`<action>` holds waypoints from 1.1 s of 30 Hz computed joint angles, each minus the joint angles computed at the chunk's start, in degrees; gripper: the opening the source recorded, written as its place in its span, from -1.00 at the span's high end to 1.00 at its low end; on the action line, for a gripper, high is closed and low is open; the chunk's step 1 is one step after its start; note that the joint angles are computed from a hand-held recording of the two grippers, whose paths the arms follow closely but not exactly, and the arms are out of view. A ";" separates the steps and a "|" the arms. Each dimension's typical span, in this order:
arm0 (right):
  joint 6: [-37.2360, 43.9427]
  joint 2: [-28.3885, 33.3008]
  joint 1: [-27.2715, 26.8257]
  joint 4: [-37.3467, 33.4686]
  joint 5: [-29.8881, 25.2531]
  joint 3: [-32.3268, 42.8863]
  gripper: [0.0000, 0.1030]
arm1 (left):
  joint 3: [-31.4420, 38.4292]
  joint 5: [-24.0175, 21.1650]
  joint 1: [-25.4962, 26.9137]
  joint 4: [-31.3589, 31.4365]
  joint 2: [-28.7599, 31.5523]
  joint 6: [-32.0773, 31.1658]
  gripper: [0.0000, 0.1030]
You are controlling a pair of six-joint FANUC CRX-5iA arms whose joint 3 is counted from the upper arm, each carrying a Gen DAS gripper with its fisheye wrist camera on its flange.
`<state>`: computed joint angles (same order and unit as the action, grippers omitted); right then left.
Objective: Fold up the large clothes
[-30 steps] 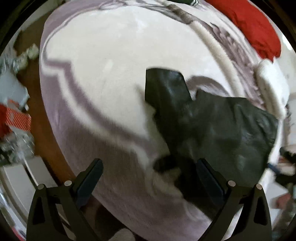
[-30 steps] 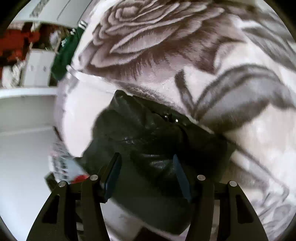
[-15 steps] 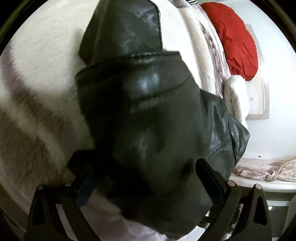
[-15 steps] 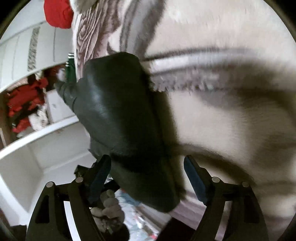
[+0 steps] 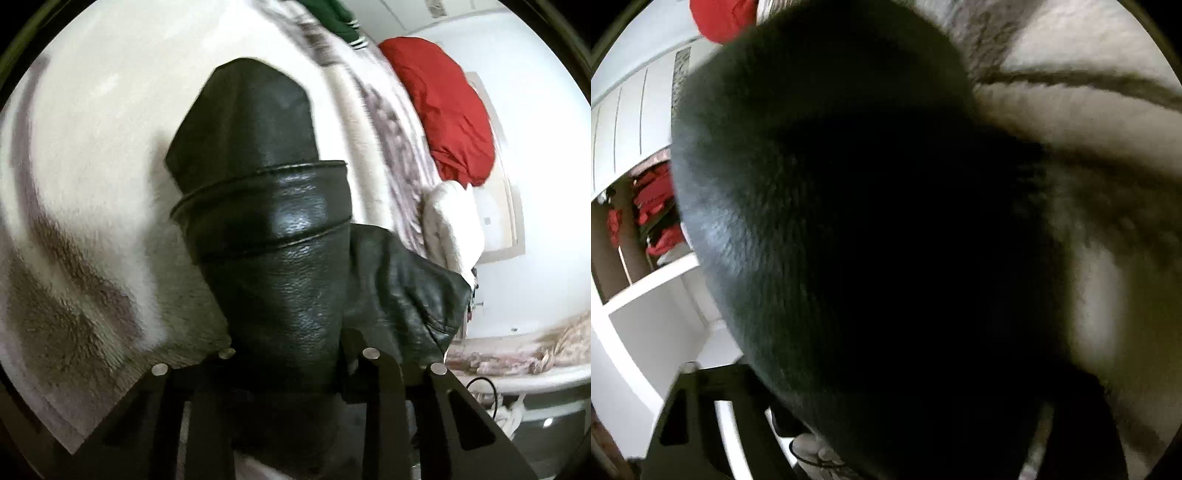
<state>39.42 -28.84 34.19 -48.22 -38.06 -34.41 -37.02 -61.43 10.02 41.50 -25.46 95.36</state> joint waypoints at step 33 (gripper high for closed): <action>19.43 31.99 -36.56 -4.26 -34.70 58.54 0.00 | 44.73 24.82 -23.25 11.45 40.45 -0.56 0.53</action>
<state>58.85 3.16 -2.38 -52.48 -72.75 24.13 7.71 -36.61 -13.23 52.95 15.00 94.80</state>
